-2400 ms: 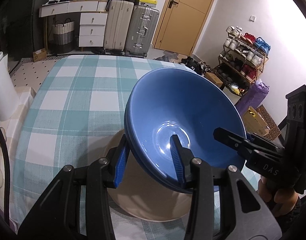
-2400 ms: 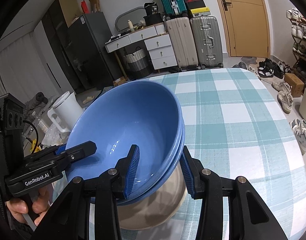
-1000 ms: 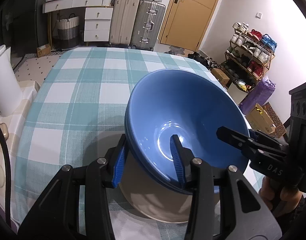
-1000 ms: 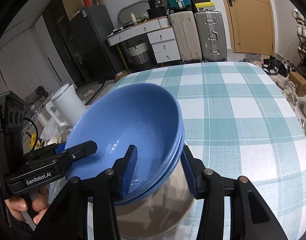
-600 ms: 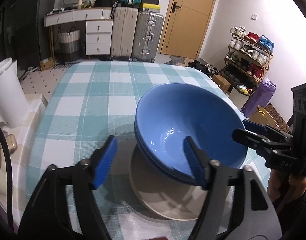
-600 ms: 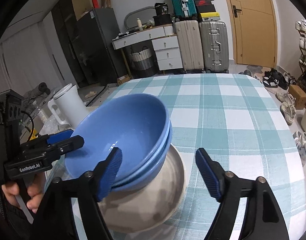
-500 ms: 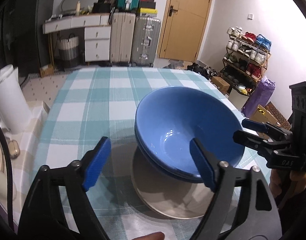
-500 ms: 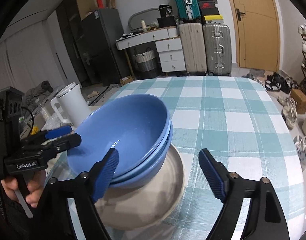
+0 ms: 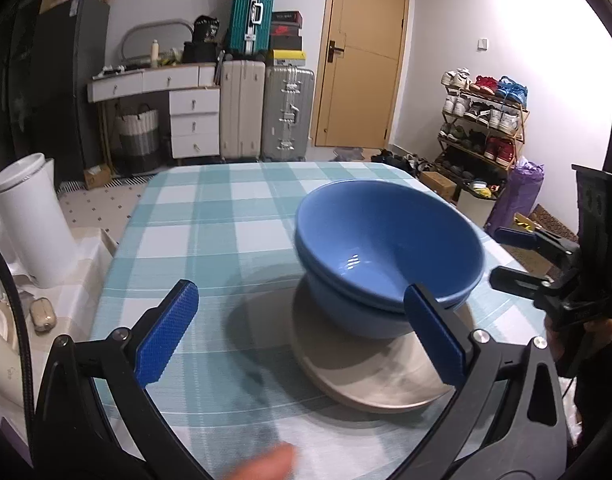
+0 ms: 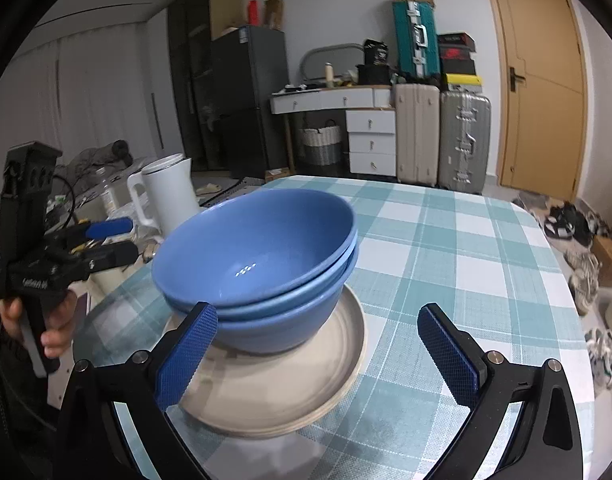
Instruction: Organize plates and bowls
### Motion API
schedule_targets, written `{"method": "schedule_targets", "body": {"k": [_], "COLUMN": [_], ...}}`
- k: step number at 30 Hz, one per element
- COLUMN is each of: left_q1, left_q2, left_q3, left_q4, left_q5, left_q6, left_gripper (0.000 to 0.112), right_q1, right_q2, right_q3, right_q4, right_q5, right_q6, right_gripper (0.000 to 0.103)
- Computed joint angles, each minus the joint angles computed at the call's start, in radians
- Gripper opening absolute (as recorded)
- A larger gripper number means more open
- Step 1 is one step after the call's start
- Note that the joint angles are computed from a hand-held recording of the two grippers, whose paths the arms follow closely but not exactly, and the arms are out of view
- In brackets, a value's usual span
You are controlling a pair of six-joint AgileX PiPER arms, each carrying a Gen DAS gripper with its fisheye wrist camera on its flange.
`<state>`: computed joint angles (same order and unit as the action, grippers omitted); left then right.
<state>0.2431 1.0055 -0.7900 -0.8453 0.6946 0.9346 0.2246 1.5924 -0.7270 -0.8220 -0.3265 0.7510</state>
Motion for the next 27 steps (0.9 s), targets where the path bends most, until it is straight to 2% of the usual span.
{"method": "schedule_targets", "body": {"k": [4,8,10,17,23,27], "left_q1": [0.088,0.097,0.098,0.121,0.028,0.020], "left_q2": [-0.014,-0.038,-0.036,-0.004,0.009,0.007], "left_q3": [0.071,0.161,0.188,0.254,0.287,0.298], "left_q4": [-0.145,-0.282,-0.337,-0.565,-0.659,-0.708], "left_q5": [0.027,-0.038,-0.050,-0.048,-0.160,-0.166], "left_q6": [0.173,0.359,0.421,0.632,0.743,0.797], "left_gripper": [0.103,0.103,0.103,0.103,0.103,0.103], "right_q1": [-0.026,-0.060,-0.069,-0.093,-0.097,-0.104], "right_q2": [0.020,0.044,0.051,0.046,0.066,0.071], "right_q3": [0.066,0.132,0.156,0.207,0.236,0.252], "right_q4": [0.112,0.172,0.201,0.223,0.268,0.272], "right_q5": [-0.127,-0.273,-0.320,-0.409,-0.463,-0.497], "right_q6": [-0.152,-0.245,-0.289,-0.350,-0.408,-0.425], "right_gripper": [0.102,0.102,0.102,0.102,0.102,0.102]}}
